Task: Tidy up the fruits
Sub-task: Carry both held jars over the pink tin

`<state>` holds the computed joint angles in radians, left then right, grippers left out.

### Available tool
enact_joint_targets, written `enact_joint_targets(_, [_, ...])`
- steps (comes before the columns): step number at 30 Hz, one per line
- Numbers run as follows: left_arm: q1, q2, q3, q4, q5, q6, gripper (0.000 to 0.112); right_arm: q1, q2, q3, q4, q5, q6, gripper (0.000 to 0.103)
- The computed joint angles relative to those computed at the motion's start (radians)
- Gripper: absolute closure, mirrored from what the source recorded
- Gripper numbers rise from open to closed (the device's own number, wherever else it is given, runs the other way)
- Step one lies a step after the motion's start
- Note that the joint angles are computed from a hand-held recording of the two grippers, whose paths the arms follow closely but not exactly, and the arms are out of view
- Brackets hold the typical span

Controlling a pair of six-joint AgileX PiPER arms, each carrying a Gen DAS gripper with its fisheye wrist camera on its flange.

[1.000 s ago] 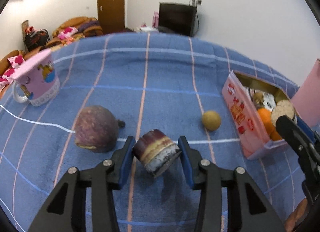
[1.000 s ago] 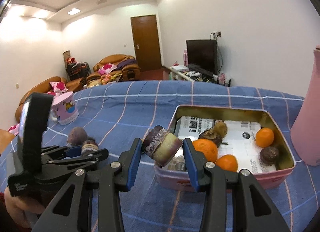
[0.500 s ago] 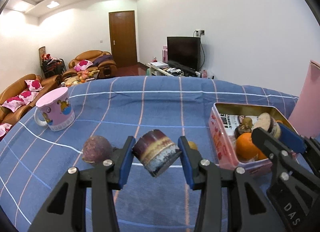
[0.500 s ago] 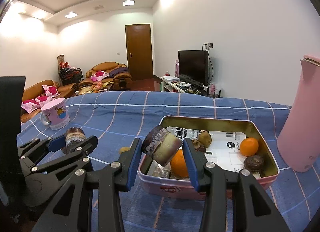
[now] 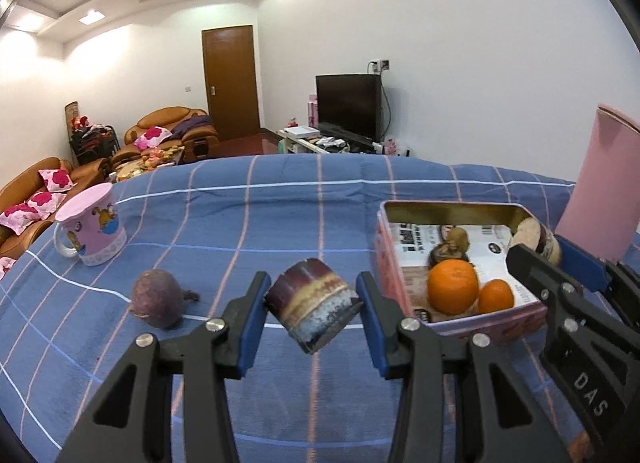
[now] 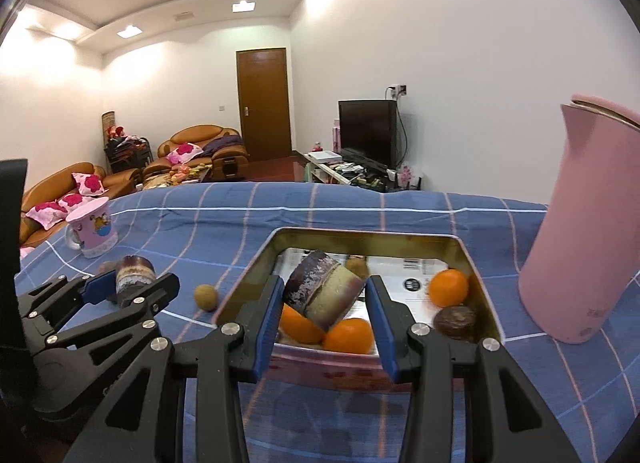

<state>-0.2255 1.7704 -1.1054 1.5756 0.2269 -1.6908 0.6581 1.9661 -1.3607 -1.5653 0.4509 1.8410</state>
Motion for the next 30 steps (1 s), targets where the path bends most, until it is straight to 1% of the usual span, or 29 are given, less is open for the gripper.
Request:
enact_joint_targets(3, [-0.026, 0.006, -0.005, 0.03, 0.016, -0.04, 0.067, -0.011, -0.015, 0.023, -0.023, 0.0, 0.016, 0.059])
enact_joint_targets(8, [-0.062, 0.022, -0.026, 0.01, 0.038, -0.022, 0.067, -0.03, -0.03, 0.048, -0.047, -0.003, 0.033, 0.059])
enact_joint_targets(10, [-0.073, 0.024, -0.028, 0.023, 0.045, -0.039, 0.067, -0.038, -0.035, 0.056, -0.055, -0.005, 0.042, 0.059])
enact_joint_targets(14, [-0.094, 0.032, -0.04, 0.026, 0.046, -0.039, 0.067, -0.055, -0.044, 0.065, -0.063, -0.004, 0.054, 0.059])
enact_joint_targets(17, [-0.112, 0.044, -0.054, 0.068, 0.055, -0.083, 0.067, -0.072, -0.051, 0.073, -0.069, -0.008, 0.068, 0.059])
enact_joint_targets(23, [-0.142, 0.08, -0.109, 0.024, 0.057, -0.03, 0.067, -0.104, -0.057, 0.083, -0.092, -0.008, 0.095, 0.059])
enact_joint_targets(30, [-0.172, 0.12, -0.169, -0.047, 0.054, 0.044, 0.067, -0.154, -0.059, 0.081, -0.075, -0.016, 0.083, 0.059])
